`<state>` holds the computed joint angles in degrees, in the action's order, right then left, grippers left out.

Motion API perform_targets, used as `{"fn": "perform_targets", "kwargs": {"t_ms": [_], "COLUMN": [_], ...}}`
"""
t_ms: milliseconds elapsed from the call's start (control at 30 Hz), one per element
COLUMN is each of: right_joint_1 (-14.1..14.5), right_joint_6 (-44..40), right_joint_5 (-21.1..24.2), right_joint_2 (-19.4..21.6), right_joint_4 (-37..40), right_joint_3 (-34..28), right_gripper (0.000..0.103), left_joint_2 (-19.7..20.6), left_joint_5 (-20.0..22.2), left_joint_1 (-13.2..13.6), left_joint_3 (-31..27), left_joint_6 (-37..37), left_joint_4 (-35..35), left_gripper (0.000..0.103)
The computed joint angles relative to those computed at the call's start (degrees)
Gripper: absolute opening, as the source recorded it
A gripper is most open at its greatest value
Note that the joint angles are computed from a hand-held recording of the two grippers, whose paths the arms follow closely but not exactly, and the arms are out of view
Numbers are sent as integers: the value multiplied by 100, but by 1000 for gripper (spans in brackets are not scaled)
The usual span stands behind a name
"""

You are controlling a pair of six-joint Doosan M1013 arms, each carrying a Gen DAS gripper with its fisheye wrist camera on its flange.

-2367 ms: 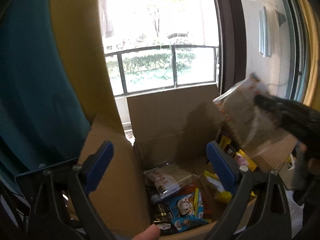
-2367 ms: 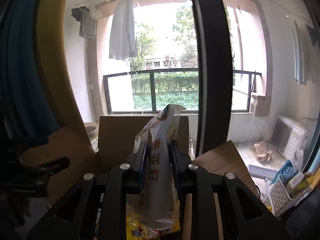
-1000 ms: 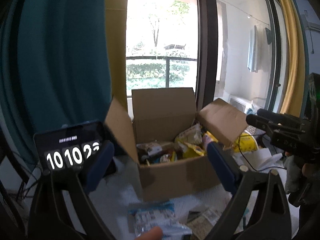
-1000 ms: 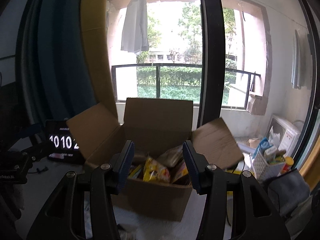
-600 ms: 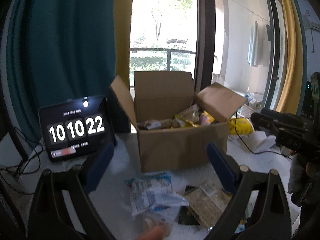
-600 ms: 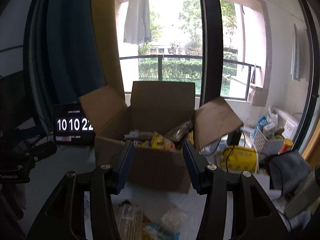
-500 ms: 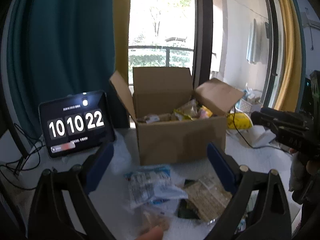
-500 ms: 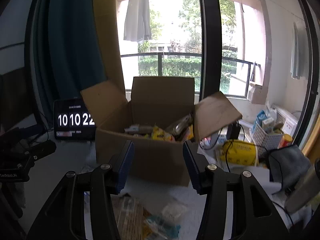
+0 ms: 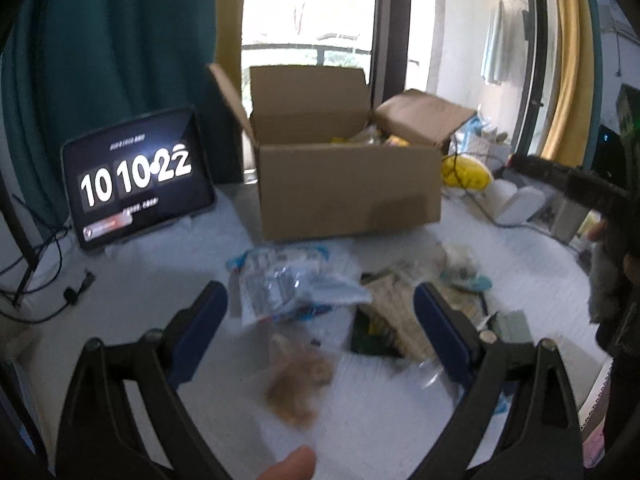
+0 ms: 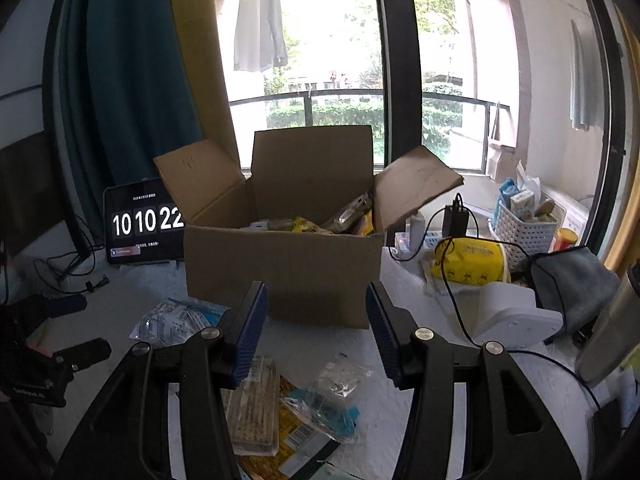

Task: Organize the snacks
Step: 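Withdraw both open tools from the box back toward the snack pile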

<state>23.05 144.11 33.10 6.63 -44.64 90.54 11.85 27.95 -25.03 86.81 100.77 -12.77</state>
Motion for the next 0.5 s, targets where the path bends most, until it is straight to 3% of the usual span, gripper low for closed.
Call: {"fn": "perform_targets", "kwargs": {"t_ms": [300, 500], "right_joint_1": [-129, -285], "right_joint_6": [-354, -659], "right_joint_5": [138, 174], "right_joint_2": [112, 260], "right_joint_4": [606, 1234], "right_joint_3": [149, 168], "right_gripper": [54, 54], "left_joint_2": [113, 222], "left_joint_5": [247, 471], "left_joint_1": [92, 129], "left_joint_3": [168, 160], "left_joint_6": [-528, -447], "left_joint_4": [292, 314], "left_gripper": [95, 95]}}
